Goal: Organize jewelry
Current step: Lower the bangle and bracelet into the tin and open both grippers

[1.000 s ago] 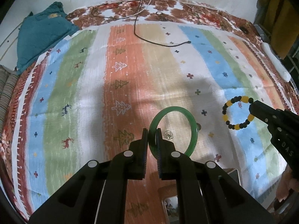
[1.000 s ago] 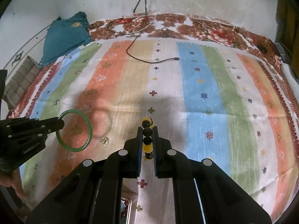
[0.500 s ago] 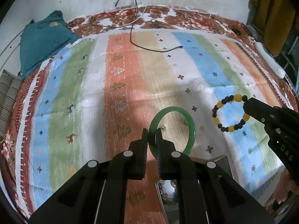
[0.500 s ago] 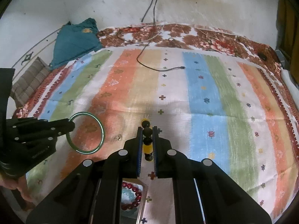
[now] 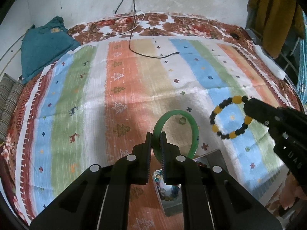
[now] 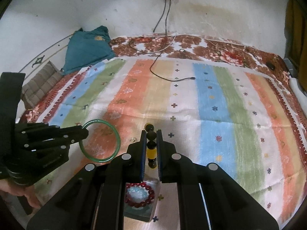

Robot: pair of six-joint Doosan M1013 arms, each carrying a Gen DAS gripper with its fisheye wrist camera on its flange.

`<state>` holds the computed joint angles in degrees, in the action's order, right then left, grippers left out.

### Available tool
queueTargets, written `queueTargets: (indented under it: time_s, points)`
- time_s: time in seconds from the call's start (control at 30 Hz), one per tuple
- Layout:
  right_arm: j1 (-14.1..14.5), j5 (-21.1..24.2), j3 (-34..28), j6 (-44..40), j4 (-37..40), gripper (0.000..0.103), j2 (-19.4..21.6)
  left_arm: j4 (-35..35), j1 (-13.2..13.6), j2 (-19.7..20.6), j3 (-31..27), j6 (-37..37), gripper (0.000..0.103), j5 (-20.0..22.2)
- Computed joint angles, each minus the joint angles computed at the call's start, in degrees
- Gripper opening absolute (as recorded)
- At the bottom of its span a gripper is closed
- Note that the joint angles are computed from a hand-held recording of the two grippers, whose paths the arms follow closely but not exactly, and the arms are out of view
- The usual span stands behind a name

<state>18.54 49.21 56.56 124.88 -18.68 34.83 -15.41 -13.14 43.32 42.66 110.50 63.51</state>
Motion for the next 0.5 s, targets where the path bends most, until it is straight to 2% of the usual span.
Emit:
queueTargets:
  time_s: [0.33, 0.5]
  points:
    - [1.1, -0.1, 2.2, -1.4, -0.6, 0.011, -1.3, -1.6, 0.2, -3.7, 6.3, 2.1, 0.009, -3.3]
    - [1.6, -1.7, 4.1, -0.3, -1.3, 0.011, -2.5, -2.7, 0.4, -5.4, 9.2, 3.1, 0.009, -4.9]
